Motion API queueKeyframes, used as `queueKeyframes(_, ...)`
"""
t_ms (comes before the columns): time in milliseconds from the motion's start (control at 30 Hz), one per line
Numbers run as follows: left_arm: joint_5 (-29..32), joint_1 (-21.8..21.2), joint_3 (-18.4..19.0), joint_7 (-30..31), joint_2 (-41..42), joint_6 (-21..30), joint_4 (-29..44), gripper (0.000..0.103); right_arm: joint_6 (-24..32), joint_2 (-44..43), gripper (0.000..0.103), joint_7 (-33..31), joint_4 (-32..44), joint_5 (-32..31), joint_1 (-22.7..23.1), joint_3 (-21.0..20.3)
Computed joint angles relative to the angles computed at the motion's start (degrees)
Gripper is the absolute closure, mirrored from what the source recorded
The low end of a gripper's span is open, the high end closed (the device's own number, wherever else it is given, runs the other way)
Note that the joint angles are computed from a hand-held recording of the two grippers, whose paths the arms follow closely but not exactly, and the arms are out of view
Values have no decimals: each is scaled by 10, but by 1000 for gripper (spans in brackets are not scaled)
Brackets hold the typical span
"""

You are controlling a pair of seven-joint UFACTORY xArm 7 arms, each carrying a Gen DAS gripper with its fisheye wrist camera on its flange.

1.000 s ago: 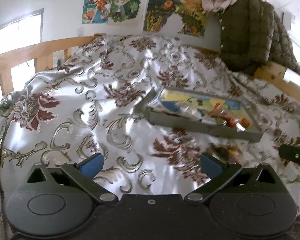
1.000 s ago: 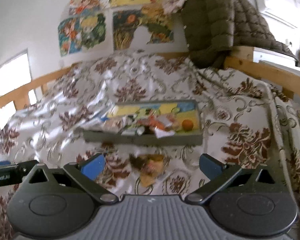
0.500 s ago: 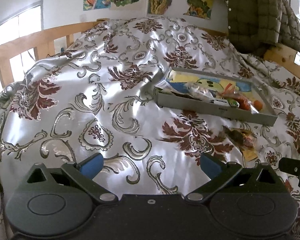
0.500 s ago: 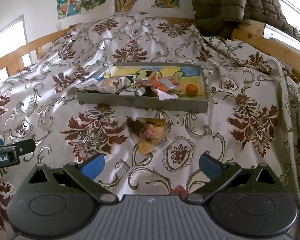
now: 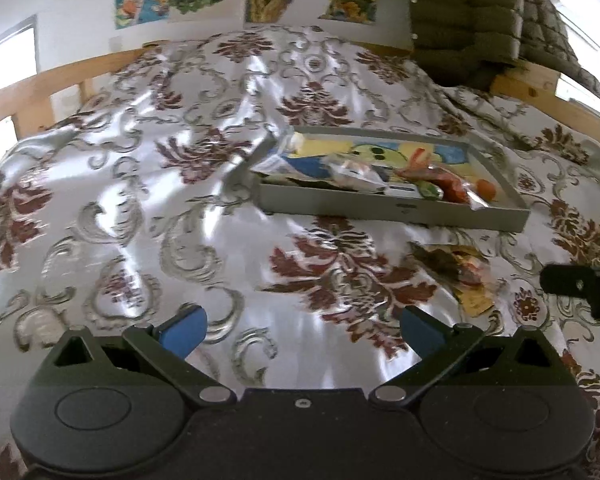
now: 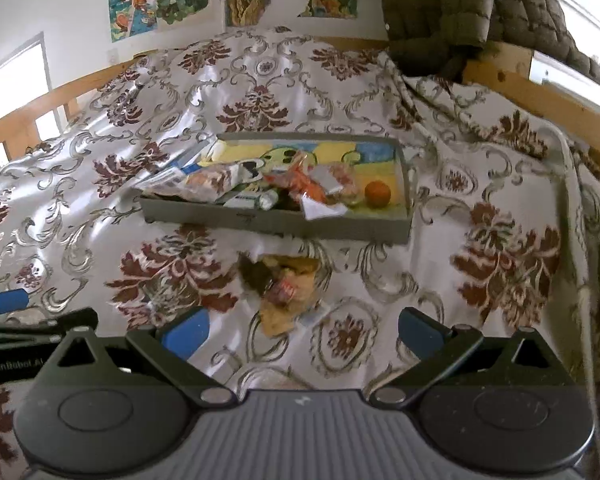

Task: Organize snacks
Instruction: 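Lift both tools away from the tray toward the brown candy pack, then lower the right tool onto the brown candy pack beside the tray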

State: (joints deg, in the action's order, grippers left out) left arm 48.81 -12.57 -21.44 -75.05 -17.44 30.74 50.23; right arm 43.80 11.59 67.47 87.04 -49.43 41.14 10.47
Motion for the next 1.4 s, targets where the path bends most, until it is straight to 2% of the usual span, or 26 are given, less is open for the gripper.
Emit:
queueKeyframes(133,28,2,1,-9,35,-17,21,1,1,12,0,-10,15,-15,-3,-8)
queueKeyframes(333,75,-14,23,-40,83,-47,49,1,-15,22,0,-38,23,-7,-16,-20)
queueKeyframes(467,120,-25,44,-78,109,-90,62,1,-52,29,0,-97,20,5,-33,-26)
queueKeyframes(567,130,-35,61,-85,130,-127,72,1,-97,37,0,-145,16,29,-48,-29)
queueKeyframes(700,105,-52,83,-59,161,-177,82,1,-141,58,0,-219,24,84,-63,-32)
queueKeyframes(833,63,-69,100,-22,185,-221,80,1,-151,90,5,-298,52,162,-71,-27)
queueKeyframes(933,27,-85,109,31,202,-236,84,1,-148,113,11,-351,75,193,-64,-32)
queueKeyframes(1133,11,-117,132,94,218,-251,92,1,-127,169,28,-478,138,298,-69,-13)
queueKeyframes(1200,4,-123,138,110,222,-260,93,4,-115,182,38,-506,154,316,-63,-17)
queueKeyframes(1267,-1,-129,144,122,226,-266,96,6,-100,192,43,-522,169,328,-55,-24)
queueKeyframes(1400,-23,-139,155,153,239,-284,103,11,-90,203,45,-539,184,347,-48,-32)
